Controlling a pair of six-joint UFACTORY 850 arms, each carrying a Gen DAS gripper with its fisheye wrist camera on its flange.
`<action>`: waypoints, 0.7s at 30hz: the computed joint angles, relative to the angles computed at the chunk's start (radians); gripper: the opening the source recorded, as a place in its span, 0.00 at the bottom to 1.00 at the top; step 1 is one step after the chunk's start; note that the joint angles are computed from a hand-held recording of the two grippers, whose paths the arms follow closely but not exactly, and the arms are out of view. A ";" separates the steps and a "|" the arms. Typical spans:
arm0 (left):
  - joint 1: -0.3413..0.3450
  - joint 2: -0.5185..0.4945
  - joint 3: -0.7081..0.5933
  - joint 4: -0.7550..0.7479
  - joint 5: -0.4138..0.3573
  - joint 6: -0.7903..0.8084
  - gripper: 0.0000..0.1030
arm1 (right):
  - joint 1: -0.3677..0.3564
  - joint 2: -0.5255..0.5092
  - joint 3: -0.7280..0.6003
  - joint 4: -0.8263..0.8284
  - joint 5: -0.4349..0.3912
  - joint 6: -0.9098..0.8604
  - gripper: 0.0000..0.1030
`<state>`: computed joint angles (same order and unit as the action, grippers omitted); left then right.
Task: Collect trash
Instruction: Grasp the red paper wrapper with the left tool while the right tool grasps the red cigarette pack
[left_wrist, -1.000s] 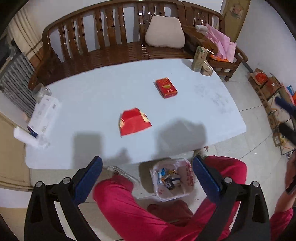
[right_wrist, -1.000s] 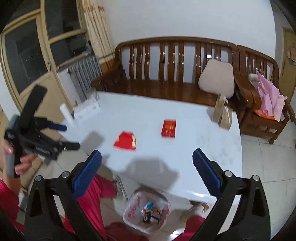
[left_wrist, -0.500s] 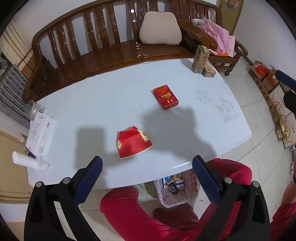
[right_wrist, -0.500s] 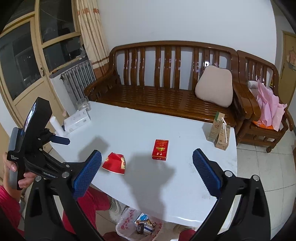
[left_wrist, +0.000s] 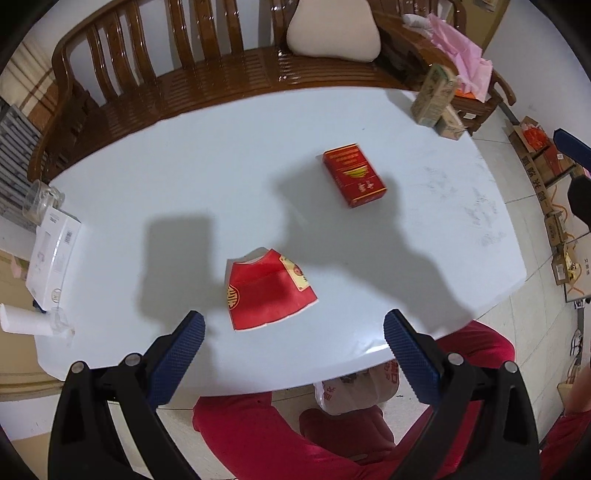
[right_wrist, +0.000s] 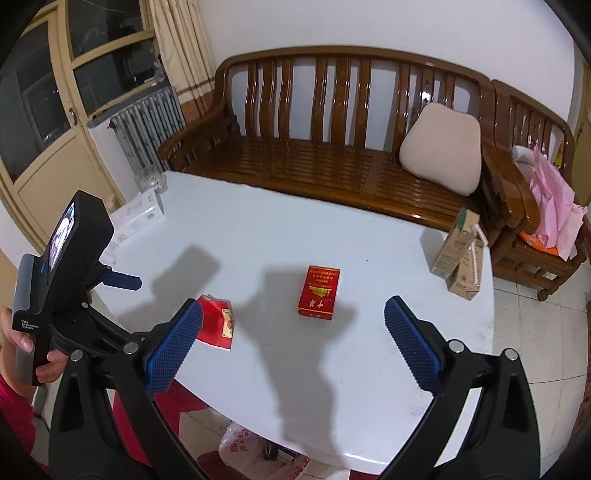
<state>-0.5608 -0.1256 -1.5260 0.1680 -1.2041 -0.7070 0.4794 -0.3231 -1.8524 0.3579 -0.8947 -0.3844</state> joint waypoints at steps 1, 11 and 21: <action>0.012 -0.003 0.014 -0.011 0.014 0.007 0.92 | 0.003 -0.012 -0.006 -0.005 -0.004 0.004 0.93; 0.077 -0.034 0.113 -0.061 0.129 0.029 0.92 | 0.050 -0.171 -0.078 -0.098 -0.047 0.054 0.93; 0.116 -0.075 0.139 -0.078 0.175 0.037 0.92 | 0.070 -0.350 -0.203 -0.172 -0.086 0.123 0.93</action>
